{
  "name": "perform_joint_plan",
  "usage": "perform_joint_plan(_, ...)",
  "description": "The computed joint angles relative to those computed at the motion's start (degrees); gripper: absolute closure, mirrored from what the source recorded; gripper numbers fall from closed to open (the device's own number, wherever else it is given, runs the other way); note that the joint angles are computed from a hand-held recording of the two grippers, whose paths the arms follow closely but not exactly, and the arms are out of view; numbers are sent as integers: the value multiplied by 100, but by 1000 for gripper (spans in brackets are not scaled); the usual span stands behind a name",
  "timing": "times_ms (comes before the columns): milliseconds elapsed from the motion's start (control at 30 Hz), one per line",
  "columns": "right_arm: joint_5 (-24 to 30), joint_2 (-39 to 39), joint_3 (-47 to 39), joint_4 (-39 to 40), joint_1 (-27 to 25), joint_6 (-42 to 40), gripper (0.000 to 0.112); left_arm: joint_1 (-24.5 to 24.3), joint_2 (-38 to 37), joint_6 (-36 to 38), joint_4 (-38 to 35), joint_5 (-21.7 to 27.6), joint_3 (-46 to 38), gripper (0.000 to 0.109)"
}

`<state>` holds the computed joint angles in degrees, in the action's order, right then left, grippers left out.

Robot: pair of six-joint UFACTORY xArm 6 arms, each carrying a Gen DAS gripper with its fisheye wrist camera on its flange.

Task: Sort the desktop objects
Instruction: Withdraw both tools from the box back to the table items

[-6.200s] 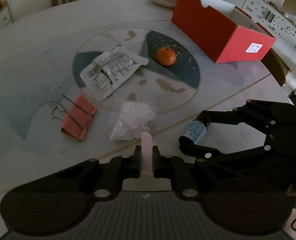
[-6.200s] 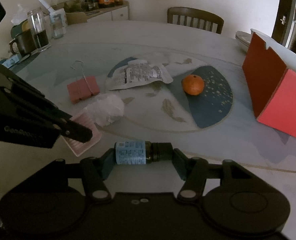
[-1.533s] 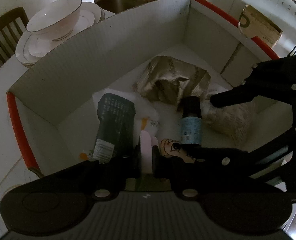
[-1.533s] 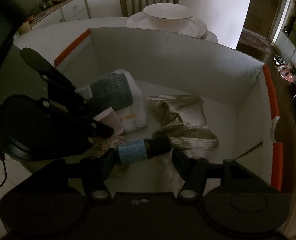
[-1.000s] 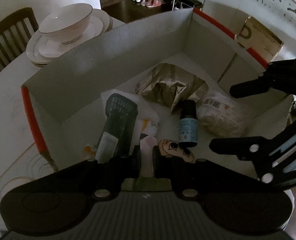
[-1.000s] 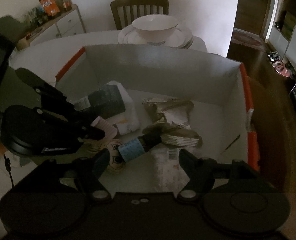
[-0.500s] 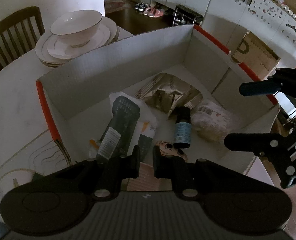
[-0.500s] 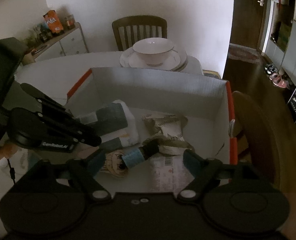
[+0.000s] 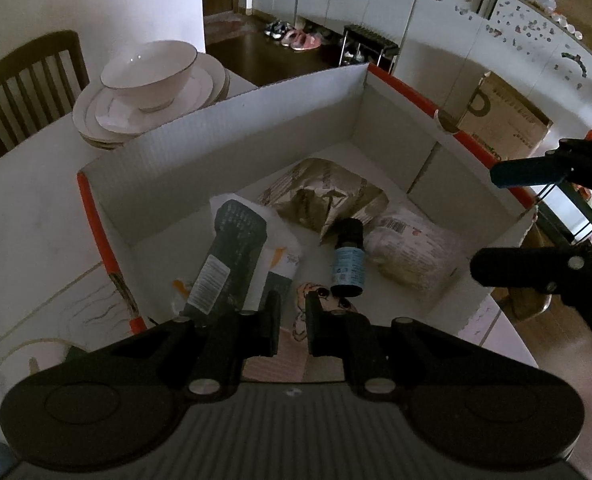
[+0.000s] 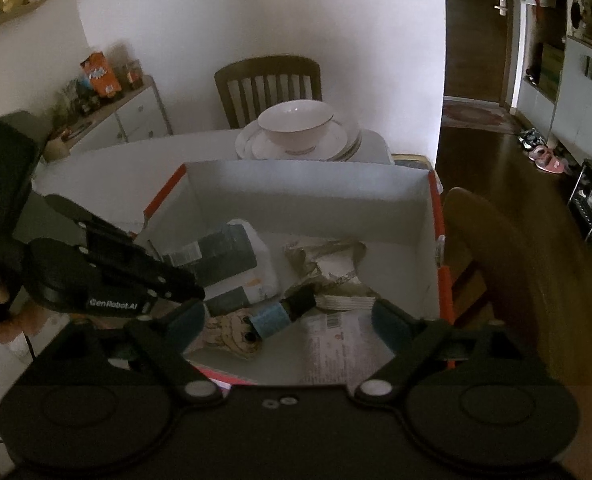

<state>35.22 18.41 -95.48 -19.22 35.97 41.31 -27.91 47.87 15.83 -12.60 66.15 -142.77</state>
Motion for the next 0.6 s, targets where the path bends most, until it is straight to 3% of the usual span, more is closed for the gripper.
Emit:
perform_joint_plan(67,-57,-59,71,-89,7,113,21,-8,-265,50,-22,-258,450,88)
perform_joint_plan(133,-123,-126,155,-209,20,265,21,-18,-507,84,-35,-507,855,59)
perform_joint_plan(167,-157,-160,197,-245,25,322,20,-19,-659,119,-59,-671,1109,37)
perform_joint_plan(600,-354,-476,434,-856,266,1015,14,81,-2160,490,-676,-1865,3286,36)
